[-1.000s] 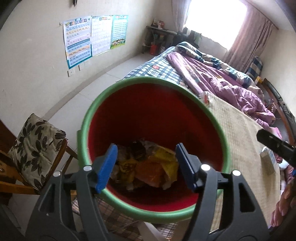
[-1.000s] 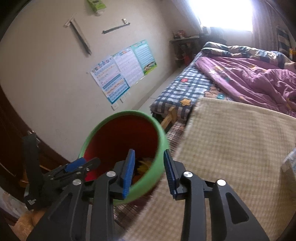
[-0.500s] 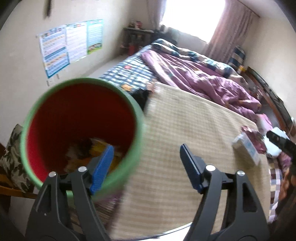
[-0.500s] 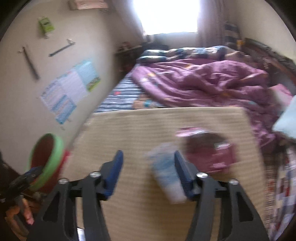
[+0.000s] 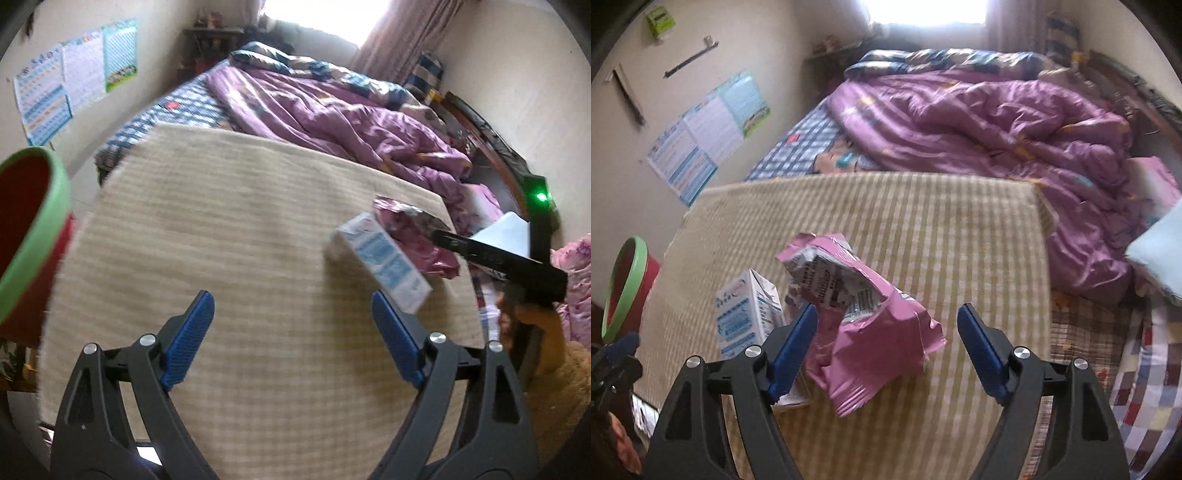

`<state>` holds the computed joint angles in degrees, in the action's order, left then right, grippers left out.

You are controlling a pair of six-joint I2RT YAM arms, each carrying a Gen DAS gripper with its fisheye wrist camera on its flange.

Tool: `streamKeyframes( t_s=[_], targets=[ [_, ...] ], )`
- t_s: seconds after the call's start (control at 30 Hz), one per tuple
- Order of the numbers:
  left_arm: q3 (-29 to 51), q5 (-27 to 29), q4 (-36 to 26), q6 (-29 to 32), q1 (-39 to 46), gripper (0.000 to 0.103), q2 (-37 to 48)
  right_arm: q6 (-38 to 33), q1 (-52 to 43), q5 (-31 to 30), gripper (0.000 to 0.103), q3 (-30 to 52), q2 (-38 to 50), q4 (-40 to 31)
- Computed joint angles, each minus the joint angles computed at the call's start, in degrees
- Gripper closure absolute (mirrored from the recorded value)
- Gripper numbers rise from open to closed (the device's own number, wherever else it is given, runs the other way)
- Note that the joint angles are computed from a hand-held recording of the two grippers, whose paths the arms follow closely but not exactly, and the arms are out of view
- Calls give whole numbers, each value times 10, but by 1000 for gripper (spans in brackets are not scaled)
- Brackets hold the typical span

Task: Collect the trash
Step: 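Grasp the pink wrapper with the right gripper while the left gripper approaches the milk carton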

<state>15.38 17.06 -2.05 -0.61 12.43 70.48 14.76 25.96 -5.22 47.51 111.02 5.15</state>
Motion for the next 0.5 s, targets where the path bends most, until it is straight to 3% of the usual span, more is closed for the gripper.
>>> streamKeyframes(
  t_s=[0.1, 0.13, 0.2, 0.33, 0.5],
  targets=[
    [13, -43, 32, -56, -78, 18, 40, -17, -14, -35, 31, -2, 10, 11],
    [18, -54, 41, -73, -99, 17, 54, -21, -19, -46, 45, -3, 12, 15],
    [37, -70, 61, -105, -136, 17, 97, -22, -28, -67, 50, -14, 12, 31],
    [77, -87, 79, -147, -187, 17, 166, -18, -35, -75, 53, -62, -23, 66],
    [124, -127, 100, -182, -242, 13, 239, 20, -46, -35, 53, -162, -123, 123]
  ],
)
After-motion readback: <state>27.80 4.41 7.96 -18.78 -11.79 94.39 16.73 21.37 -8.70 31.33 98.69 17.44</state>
